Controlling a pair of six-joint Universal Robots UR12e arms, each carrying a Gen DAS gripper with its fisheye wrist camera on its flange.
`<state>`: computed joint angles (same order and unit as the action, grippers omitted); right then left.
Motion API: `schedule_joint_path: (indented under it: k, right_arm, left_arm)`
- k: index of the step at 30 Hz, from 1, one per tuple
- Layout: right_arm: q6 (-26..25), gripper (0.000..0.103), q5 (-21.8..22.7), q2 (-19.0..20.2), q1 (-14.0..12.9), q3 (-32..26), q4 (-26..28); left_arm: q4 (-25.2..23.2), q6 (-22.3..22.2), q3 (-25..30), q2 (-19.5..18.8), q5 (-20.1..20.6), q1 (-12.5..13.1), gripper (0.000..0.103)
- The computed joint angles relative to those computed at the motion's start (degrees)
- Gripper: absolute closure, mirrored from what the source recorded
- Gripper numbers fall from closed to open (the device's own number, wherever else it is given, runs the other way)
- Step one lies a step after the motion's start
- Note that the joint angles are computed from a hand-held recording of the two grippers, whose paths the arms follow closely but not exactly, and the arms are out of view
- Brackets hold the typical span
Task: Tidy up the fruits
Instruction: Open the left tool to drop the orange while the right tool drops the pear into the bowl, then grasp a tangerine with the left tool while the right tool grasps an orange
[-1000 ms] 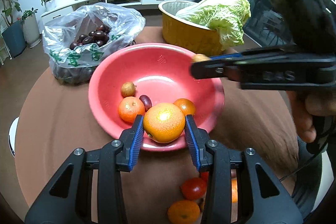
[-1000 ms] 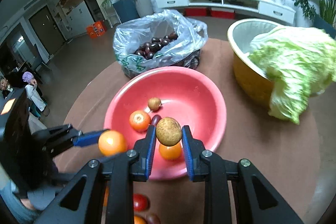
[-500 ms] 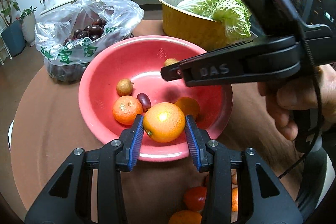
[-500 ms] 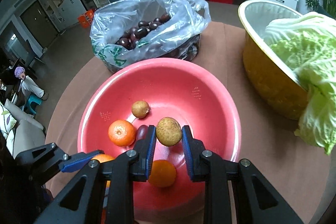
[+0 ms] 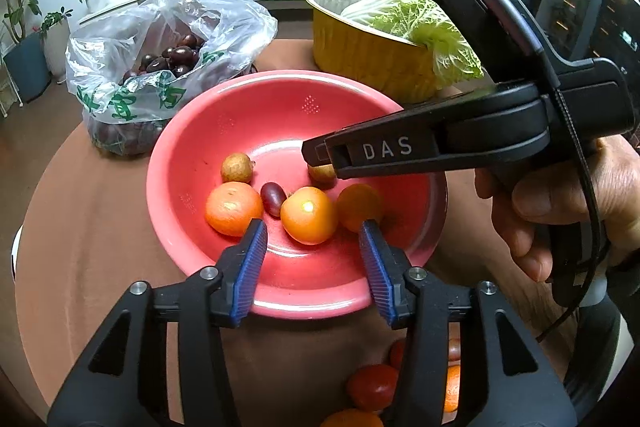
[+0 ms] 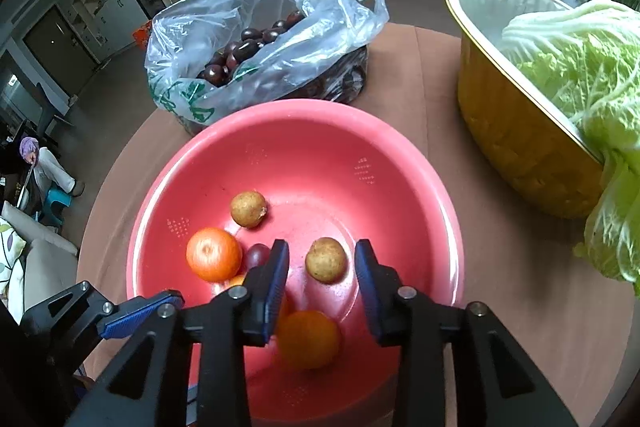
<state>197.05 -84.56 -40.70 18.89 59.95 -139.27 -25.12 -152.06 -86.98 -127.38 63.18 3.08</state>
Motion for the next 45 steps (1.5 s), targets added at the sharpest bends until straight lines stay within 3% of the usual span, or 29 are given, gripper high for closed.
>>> schedule_joint_path:
  k: [5, 8, 11, 14, 19, 21, 24, 27, 30, 40, 43, 45]
  right_arm:
    - [0.9, 0.066, -0.2, -0.8, 0.0, 1.1, -1.6]
    - [1.3, 0.064, -0.8, -2.7, 0.1, 3.7, -4.8]
    - [1.9, 0.054, -1.0, -5.2, 0.0, 7.7, -9.5]
    - [3.5, 0.052, -1.0, -7.9, -0.1, 12.1, -13.8]
    - [6.5, 0.047, -1.9, -12.6, 0.4, 20.7, -21.5]
    - [7.1, 0.047, -1.8, -14.1, 0.9, 24.2, -23.8]
    - [8.5, 0.047, -1.2, -15.8, 2.2, 29.1, -25.9]
    - [9.0, 0.047, -2.4, -16.7, 3.7, 32.4, -26.1]
    - [10.4, 0.047, -1.2, -16.9, 4.5, 34.2, -26.3]
    - [8.7, 0.049, -0.5, -16.0, 5.2, 32.9, -25.2]
    - [9.3, 0.049, 0.0, -15.8, 5.1, 33.1, -25.1]
    - [9.4, 0.05, 0.6, -15.7, 4.9, 33.2, -25.1]
  left_arm:
    - [0.4, -0.8, -0.6, 0.6, -0.5, 0.4, 0.057]
    - [2.0, -1.9, -1.9, 1.7, -2.0, 1.2, 0.044]
    - [4.2, -2.4, -4.2, 3.3, -2.9, 2.3, 0.032]
    - [4.1, -2.1, -6.7, 5.1, -3.7, 3.5, 0.029]
    - [3.6, 2.7, -12.0, 8.4, -3.7, 5.3, 0.027]
    - [4.0, 5.8, -14.6, 9.7, -3.2, 6.0, 0.017]
    - [2.4, 11.4, -16.9, 10.8, -2.9, 6.4, 0.017]
    - [3.6, 16.8, -19.1, 11.5, 0.3, 5.9, 0.017]
    - [4.1, 19.1, -19.7, 11.3, 0.8, 5.5, 0.017]
    - [3.3, 19.8, -16.4, 8.8, 0.2, 4.5, 0.018]
    - [1.1, 21.9, -15.4, 8.3, -0.3, 4.5, 0.026]
    - [-0.3, 22.8, -14.8, 8.0, -0.4, 4.4, 0.037]
